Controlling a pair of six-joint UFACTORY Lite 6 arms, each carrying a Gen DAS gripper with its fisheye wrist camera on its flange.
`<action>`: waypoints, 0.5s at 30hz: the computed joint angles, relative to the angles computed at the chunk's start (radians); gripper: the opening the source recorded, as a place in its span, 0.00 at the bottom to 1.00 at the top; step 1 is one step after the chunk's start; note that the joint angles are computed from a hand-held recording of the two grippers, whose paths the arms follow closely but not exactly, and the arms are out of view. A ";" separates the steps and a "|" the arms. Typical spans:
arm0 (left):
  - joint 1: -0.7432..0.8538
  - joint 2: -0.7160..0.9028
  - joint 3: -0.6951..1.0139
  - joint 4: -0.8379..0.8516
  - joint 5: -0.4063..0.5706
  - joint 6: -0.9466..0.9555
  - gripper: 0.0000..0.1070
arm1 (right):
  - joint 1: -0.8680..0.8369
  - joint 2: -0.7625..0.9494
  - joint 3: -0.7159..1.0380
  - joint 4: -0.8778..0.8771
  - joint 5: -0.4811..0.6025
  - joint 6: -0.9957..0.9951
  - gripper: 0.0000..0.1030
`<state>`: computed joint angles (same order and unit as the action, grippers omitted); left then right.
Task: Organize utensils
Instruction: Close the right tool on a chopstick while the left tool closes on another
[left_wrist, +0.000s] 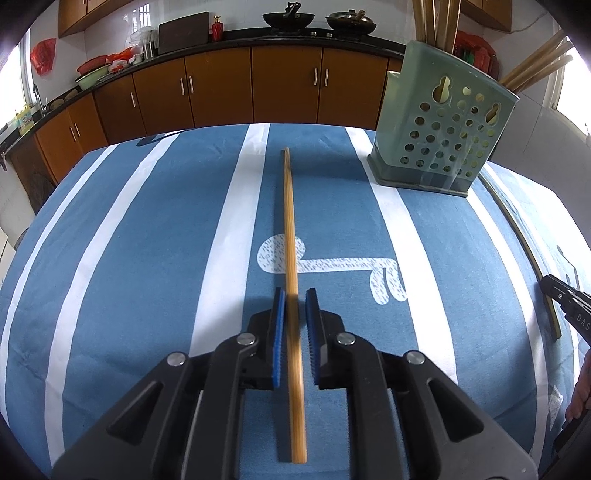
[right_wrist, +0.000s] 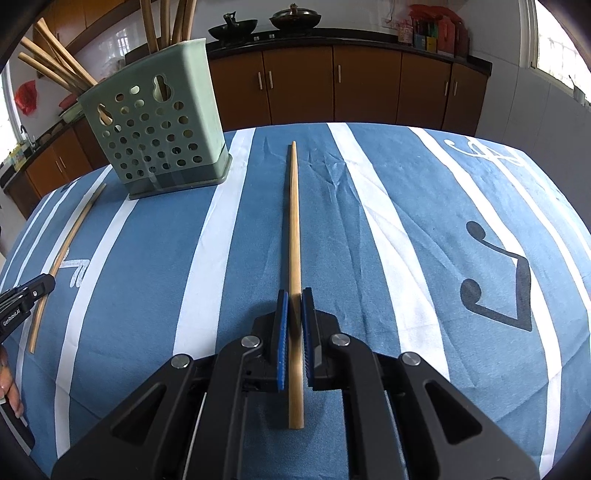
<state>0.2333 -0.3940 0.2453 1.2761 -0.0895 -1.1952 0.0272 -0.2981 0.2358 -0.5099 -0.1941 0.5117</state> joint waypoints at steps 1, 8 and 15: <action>0.001 0.000 0.000 0.008 -0.002 -0.008 0.13 | -0.001 0.002 0.001 0.003 0.000 -0.005 0.09; 0.043 0.005 0.004 0.135 -0.048 -0.119 0.13 | -0.001 0.005 0.002 0.018 -0.001 -0.024 0.09; 0.036 0.002 0.003 0.131 -0.041 -0.119 0.13 | -0.002 0.003 0.000 0.004 -0.002 -0.008 0.09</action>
